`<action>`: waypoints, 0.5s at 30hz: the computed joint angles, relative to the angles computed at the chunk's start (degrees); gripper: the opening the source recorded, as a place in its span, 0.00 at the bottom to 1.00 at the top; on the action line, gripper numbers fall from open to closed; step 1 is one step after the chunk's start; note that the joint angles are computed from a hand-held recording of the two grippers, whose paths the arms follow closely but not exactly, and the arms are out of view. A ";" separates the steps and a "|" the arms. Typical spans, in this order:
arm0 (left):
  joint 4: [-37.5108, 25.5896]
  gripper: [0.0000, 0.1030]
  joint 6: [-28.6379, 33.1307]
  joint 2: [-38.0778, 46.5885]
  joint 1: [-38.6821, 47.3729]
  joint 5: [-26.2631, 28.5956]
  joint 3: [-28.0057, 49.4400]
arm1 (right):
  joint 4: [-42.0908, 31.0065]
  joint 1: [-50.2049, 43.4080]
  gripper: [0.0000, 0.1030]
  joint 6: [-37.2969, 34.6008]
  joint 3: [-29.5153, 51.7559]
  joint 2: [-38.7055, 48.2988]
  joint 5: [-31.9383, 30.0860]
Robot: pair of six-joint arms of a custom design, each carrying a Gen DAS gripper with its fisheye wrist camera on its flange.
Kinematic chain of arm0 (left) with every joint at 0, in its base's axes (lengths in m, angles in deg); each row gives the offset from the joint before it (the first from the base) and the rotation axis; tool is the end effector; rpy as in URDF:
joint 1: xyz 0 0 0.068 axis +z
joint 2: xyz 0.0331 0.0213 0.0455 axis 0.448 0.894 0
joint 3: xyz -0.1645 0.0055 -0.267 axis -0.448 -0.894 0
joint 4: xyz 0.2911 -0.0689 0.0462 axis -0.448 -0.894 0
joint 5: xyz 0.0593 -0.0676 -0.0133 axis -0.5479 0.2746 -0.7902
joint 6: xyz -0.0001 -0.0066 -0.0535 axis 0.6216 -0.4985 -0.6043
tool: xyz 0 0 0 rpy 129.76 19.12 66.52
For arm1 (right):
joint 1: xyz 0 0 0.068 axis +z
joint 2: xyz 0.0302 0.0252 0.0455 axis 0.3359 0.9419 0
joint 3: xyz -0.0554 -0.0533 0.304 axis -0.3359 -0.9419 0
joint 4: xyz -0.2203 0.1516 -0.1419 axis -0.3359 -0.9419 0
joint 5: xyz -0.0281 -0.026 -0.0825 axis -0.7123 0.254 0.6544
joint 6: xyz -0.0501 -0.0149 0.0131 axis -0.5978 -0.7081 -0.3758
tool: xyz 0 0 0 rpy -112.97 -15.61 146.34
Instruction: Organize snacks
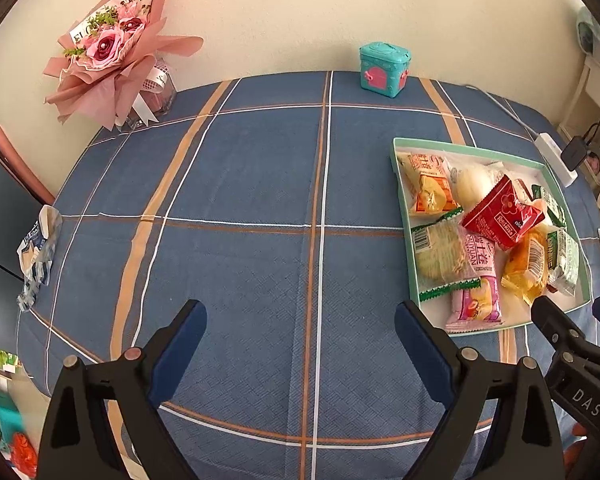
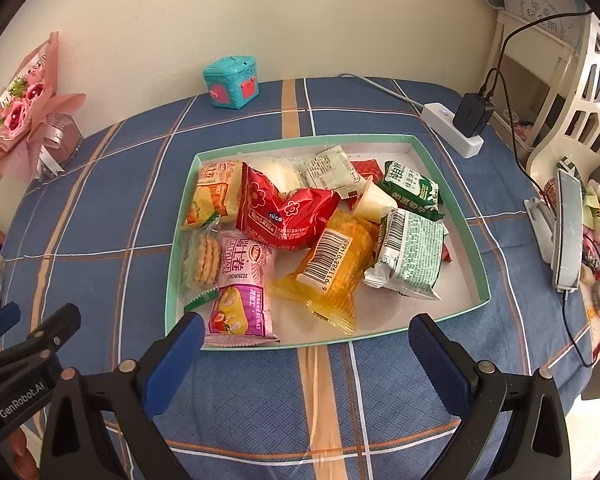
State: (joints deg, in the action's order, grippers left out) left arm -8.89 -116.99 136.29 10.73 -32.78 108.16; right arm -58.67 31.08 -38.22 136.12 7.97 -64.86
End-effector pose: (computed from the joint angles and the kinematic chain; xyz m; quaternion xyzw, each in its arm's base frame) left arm 0.2444 -0.0550 0.2104 -0.2606 0.9358 0.1080 0.2113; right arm 0.3443 0.0727 0.2077 -0.1916 0.9491 0.0422 0.2464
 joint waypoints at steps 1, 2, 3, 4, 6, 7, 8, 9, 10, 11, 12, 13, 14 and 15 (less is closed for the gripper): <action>0.10 0.92 0.09 -0.03 0.06 -0.05 0.00 | -0.04 -0.02 1.00 -0.02 0.08 0.05 0.05; 0.15 0.92 0.16 -0.09 0.09 -0.08 -0.01 | -0.06 0.00 1.00 -0.01 0.09 0.04 0.12; 0.21 0.92 0.22 -0.21 0.16 -0.08 -0.02 | -0.07 0.03 1.00 -0.02 0.13 0.07 0.18; 0.35 0.92 0.22 -0.38 0.28 -0.03 -0.09 | -0.04 0.07 1.00 -0.01 0.13 0.06 0.23; 0.56 0.92 0.28 -0.63 0.55 0.07 -0.19 | -0.01 0.08 1.00 -0.07 0.08 0.02 0.23; 0.60 0.92 0.28 -0.73 0.71 0.12 -0.23 | -0.02 0.10 1.00 -0.14 0.07 0.00 0.22; 0.70 0.92 0.35 -0.82 0.88 0.17 -0.28 | -0.05 0.12 1.00 -0.16 0.13 0.04 0.24; 0.78 0.92 0.39 -0.93 1.03 0.25 -0.32 | -0.10 0.14 1.00 -0.15 0.20 0.06 0.25; 0.81 0.92 0.40 -0.99 1.13 0.34 -0.32 | -0.10 0.14 1.00 -0.15 0.20 0.06 0.25; 0.88 0.92 0.46 -1.07 1.21 0.41 -0.35 | -0.22 0.17 1.00 -0.16 0.29 0.12 0.28; 0.95 0.92 0.52 -1.11 1.26 0.50 -0.35 | -0.27 0.18 1.00 -0.13 0.33 0.13 0.30; 1.01 0.92 0.56 -1.16 1.25 0.55 -0.37 | -0.30 0.18 1.00 -0.12 0.34 0.10 0.28; 1.09 0.92 0.54 -1.11 1.17 0.59 -0.31 | -0.29 0.20 1.00 -0.08 0.32 0.02 0.27; 1.24 0.92 0.65 -1.18 1.19 0.73 -0.34 | -0.24 0.20 1.00 -0.06 0.30 -0.03 0.27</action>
